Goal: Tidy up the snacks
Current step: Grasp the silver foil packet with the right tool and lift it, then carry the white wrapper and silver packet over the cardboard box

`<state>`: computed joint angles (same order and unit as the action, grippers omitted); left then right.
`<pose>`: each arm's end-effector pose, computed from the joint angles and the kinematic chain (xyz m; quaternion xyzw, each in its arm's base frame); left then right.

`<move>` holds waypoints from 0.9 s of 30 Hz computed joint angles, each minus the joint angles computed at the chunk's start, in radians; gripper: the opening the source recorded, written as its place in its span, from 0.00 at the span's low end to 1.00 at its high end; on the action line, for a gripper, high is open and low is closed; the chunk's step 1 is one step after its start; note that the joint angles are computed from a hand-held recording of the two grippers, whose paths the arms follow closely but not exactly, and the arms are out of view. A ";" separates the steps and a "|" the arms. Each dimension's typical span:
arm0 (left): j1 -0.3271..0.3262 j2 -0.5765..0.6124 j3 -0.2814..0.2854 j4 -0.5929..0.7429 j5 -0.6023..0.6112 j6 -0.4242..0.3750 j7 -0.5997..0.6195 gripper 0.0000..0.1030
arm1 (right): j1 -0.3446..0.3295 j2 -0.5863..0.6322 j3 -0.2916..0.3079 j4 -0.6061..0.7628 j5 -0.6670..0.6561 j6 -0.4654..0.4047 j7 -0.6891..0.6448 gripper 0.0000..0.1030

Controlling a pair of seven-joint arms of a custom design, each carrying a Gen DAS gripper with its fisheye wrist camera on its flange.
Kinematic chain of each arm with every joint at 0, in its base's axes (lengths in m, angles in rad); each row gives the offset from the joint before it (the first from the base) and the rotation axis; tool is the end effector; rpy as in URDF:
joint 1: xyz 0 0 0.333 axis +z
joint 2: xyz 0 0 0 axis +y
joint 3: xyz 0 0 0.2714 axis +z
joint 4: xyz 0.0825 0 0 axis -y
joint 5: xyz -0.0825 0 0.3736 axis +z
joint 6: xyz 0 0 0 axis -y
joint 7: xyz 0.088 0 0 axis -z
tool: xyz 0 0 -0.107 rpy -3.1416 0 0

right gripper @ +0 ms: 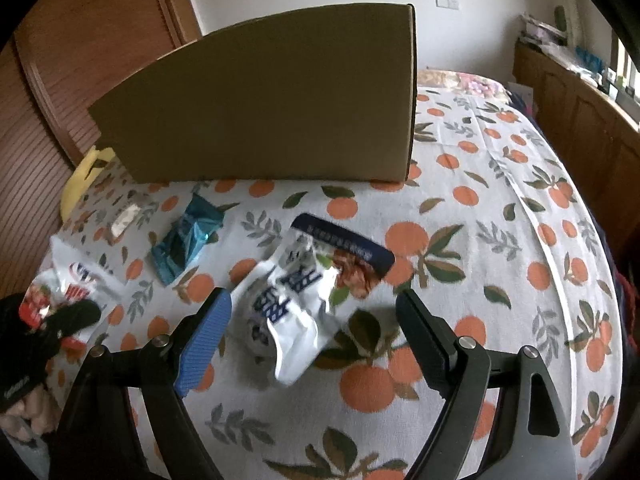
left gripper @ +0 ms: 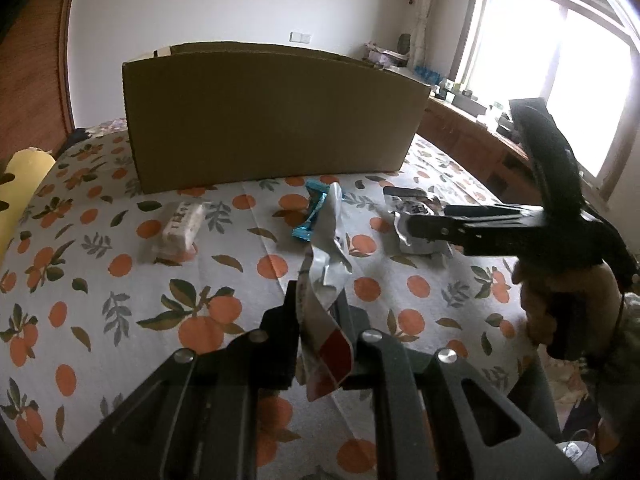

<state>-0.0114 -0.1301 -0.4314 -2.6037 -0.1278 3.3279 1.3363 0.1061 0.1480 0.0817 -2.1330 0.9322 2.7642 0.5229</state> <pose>0.4403 -0.1938 0.3612 -0.6143 0.6744 -0.3648 0.1864 0.5715 0.0733 0.3413 -0.7922 0.5068 -0.1061 0.3231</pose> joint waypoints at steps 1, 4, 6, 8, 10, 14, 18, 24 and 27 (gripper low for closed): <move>-0.003 -0.003 0.002 -0.002 0.001 0.001 -0.001 0.10 | 0.006 0.007 -0.002 0.007 -0.024 0.004 0.024 0.81; -0.026 -0.010 0.024 -0.009 0.007 0.004 -0.008 0.10 | 0.029 0.023 -0.001 0.012 -0.120 0.057 0.080 0.72; -0.040 -0.013 0.038 -0.011 0.012 0.006 -0.012 0.10 | 0.038 0.023 0.014 -0.008 -0.173 0.118 0.078 0.61; -0.016 -0.018 0.010 -0.015 0.002 0.009 -0.009 0.10 | 0.019 0.008 0.037 -0.018 -0.136 0.100 0.031 0.40; -0.025 -0.017 0.020 -0.015 0.002 0.008 -0.013 0.10 | 0.027 -0.008 0.037 -0.039 -0.144 0.117 0.029 0.39; -0.036 -0.029 0.032 -0.023 0.006 0.010 -0.020 0.10 | 0.013 -0.020 0.040 -0.040 -0.055 0.094 -0.039 0.33; -0.034 -0.049 0.034 -0.030 0.010 0.012 -0.024 0.10 | 0.017 -0.067 0.028 -0.063 0.069 0.065 -0.154 0.26; -0.027 -0.075 0.030 -0.032 0.017 0.019 -0.027 0.10 | 0.054 -0.125 -0.016 -0.087 0.172 0.031 -0.249 0.25; 0.029 -0.086 -0.022 -0.016 0.014 0.007 -0.017 0.10 | 0.067 -0.153 -0.034 -0.087 0.197 0.006 -0.273 0.25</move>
<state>0.0176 -0.2158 -0.4535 -2.6196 -0.1135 3.3352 1.3191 0.1734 -0.0053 0.0477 -2.2197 1.1290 2.7705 0.2494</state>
